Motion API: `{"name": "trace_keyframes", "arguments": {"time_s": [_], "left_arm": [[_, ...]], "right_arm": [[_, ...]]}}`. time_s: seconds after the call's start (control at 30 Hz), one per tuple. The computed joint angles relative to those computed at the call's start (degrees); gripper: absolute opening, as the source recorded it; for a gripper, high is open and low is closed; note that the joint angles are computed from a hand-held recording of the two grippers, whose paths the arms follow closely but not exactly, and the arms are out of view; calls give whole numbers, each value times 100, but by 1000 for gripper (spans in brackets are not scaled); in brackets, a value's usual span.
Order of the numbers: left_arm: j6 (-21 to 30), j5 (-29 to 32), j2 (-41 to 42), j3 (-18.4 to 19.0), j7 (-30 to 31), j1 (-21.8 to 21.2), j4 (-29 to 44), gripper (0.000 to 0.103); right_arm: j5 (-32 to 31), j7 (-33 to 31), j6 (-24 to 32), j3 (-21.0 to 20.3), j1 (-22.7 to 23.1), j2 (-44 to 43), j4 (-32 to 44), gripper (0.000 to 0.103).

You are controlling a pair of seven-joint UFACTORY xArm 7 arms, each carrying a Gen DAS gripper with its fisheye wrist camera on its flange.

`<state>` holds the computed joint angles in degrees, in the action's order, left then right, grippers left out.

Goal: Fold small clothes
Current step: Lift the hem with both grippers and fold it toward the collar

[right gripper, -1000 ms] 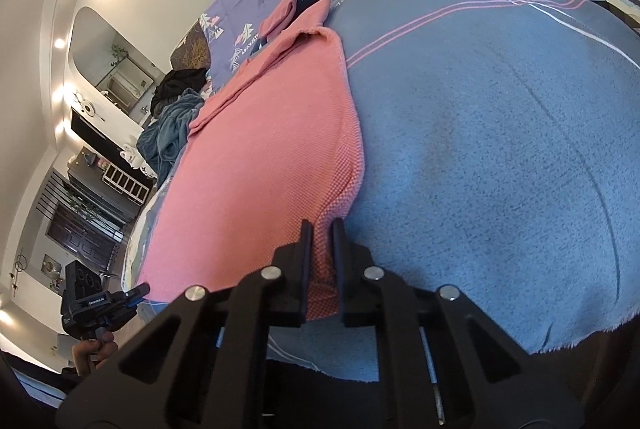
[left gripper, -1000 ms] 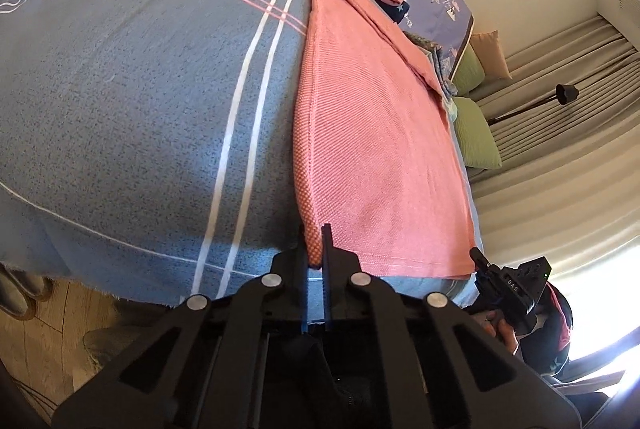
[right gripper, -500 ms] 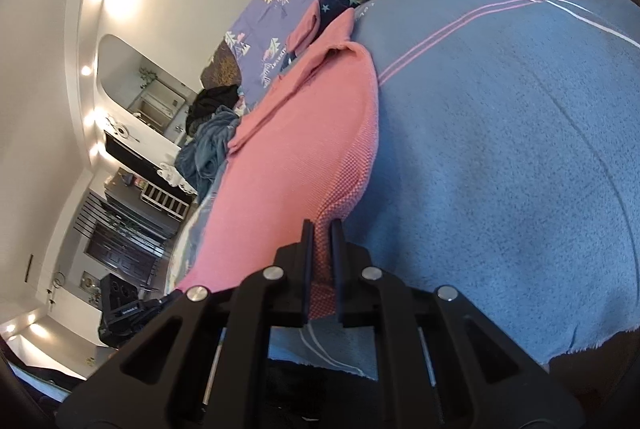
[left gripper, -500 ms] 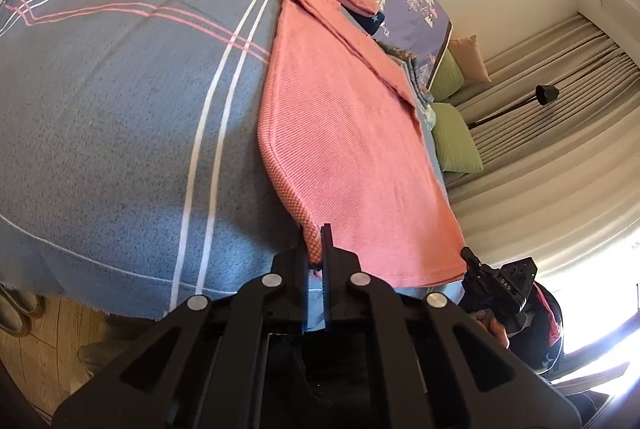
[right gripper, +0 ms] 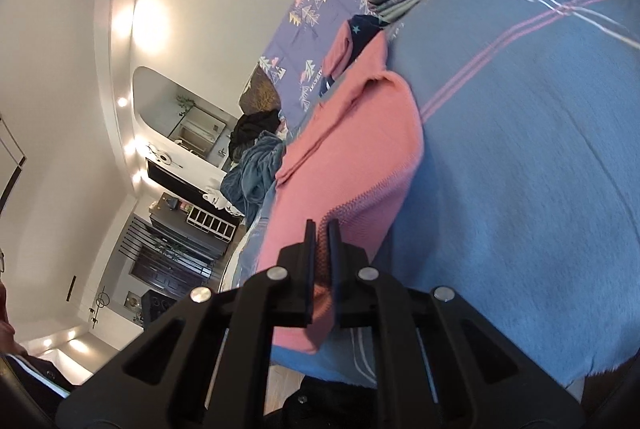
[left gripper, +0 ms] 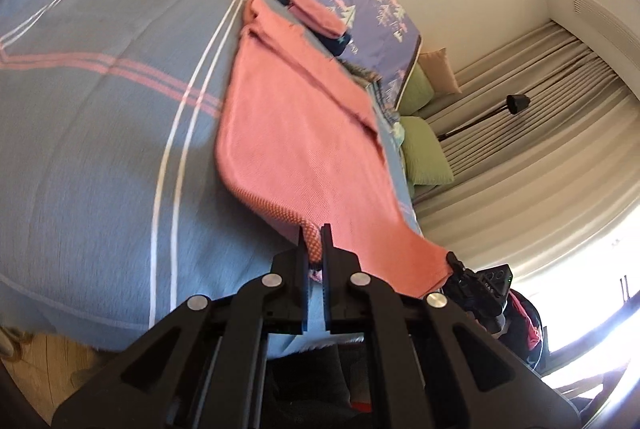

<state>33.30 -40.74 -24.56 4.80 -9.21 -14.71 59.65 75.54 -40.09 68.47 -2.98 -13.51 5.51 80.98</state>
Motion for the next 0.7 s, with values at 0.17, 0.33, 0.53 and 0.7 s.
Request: {"name": "trace_keyframes", "arguments": {"time_s": [0.17, 0.33, 0.53, 0.7], "left_arm": [[74, 21, 118, 12, 120, -10, 156, 4], [125, -58, 88, 8, 69, 24, 35, 4], [177, -60, 77, -2, 24, 68, -6, 4], [177, -38, 14, -19, -39, 84, -89, 4]], "right_arm": [[-399, 231, -13, -10, -7, -2, 48, 32], [-663, 365, -197, -86, -17, -150, -232, 54], [-1304, 564, -432, -118, 52, -254, -423, 54], [-1591, 586, -564, -161, 82, -302, -480, 50]]}}
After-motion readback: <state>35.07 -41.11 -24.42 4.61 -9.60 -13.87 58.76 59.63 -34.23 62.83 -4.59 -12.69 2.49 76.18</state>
